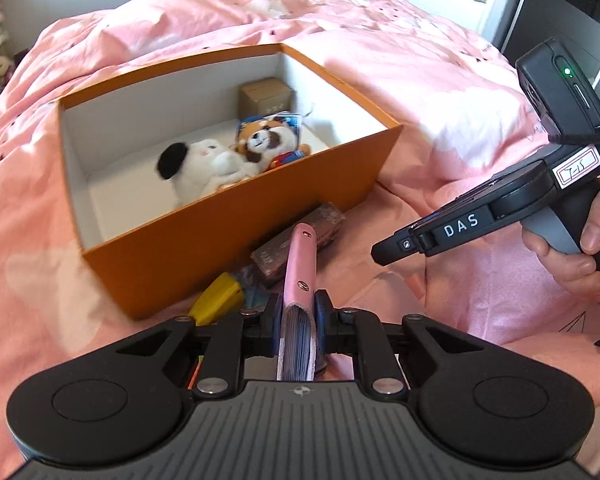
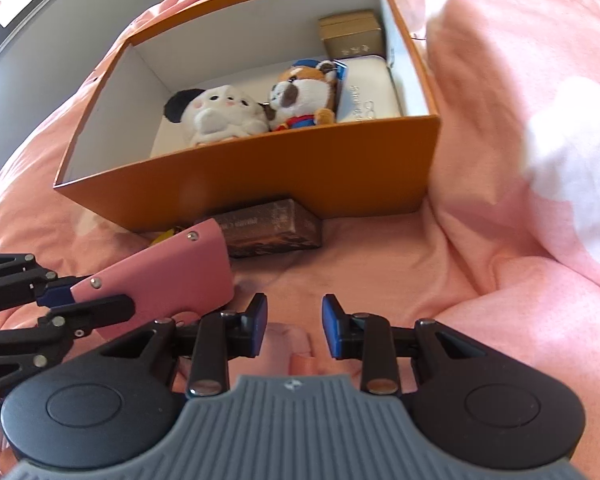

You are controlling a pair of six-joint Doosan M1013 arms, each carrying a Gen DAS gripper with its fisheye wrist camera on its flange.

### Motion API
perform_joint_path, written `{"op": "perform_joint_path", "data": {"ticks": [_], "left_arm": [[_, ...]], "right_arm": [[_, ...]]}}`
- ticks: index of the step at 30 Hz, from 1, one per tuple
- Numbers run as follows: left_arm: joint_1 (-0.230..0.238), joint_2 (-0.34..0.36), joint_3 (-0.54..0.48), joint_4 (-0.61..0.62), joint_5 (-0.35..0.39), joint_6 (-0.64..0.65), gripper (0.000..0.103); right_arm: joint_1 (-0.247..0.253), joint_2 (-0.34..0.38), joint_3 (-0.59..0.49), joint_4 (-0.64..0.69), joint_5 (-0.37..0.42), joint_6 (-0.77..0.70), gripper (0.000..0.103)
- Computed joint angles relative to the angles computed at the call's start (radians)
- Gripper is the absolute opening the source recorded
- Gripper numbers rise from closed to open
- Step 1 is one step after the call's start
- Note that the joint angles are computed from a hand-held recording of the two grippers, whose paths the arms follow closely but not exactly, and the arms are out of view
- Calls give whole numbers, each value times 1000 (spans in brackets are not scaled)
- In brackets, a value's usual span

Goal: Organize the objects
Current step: 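Withdraw both tools and grasp the pink pouch with the left tool, then lift the pink pouch with the left tool while the right tool grasps the pink fabric bag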

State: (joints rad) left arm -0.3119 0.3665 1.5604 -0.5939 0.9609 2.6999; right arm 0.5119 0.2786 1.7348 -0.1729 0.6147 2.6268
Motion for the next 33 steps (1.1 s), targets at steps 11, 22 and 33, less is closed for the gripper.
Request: {"op": "perform_joint_path", "data": {"ticks": [11, 22, 33], "left_arm": [[3, 13, -34, 108, 44, -84, 23], [-13, 87, -132, 177, 143, -83, 38], [-4, 128, -193, 157, 279, -150, 23]], "right_arm": [[6, 68, -72, 175, -64, -238, 33], [7, 94, -94, 215, -51, -282, 33], [20, 101, -145, 36, 106, -546, 33]]}}
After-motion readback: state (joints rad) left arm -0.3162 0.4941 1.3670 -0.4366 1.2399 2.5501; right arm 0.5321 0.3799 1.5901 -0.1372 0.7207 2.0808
